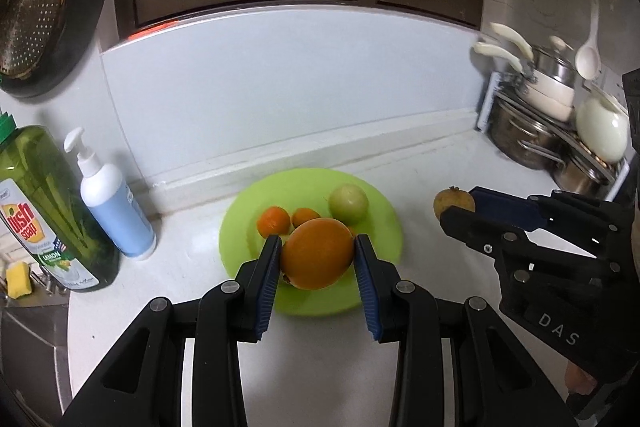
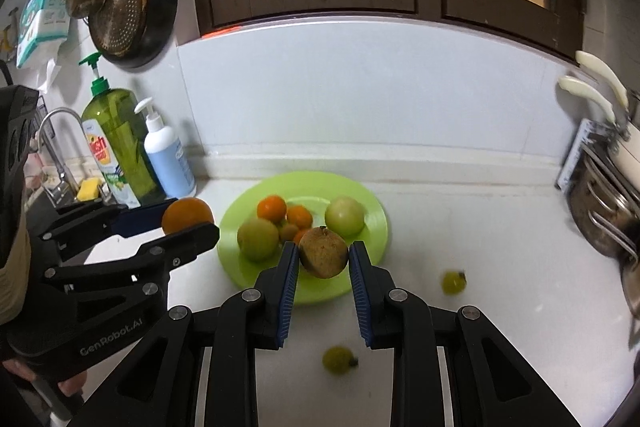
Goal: Organize fruits
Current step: 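Carry the orange in the left tool and the brown fruit in the right tool over the plate, then lower both fruits onto the green plate and open both tools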
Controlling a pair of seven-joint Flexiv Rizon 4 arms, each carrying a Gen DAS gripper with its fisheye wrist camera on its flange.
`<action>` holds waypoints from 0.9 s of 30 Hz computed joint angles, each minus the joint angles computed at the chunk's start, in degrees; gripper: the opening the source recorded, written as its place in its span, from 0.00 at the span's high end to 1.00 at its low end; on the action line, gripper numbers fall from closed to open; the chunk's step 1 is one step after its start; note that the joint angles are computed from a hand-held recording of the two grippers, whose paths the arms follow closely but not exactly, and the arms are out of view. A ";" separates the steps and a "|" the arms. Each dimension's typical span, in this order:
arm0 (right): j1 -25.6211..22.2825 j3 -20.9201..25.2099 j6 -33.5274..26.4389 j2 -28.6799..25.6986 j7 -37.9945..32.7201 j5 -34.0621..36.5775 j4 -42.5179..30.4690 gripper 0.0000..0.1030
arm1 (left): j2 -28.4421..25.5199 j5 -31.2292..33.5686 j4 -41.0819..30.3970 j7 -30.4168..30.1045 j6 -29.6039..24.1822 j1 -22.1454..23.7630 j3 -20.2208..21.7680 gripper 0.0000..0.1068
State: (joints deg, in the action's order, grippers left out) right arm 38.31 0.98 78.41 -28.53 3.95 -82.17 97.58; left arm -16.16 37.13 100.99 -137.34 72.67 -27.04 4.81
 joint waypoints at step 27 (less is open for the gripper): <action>2.15 6.14 -13.42 -23.44 -49.32 44.56 -33.78 0.74 | -14.64 -19.20 -13.50 17.88 -5.24 5.12 1.21 0.66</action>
State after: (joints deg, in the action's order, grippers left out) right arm 40.46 7.11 64.99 -51.98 -45.37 -37.61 63.80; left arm -30.80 17.93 87.49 -119.46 67.43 -21.92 6.02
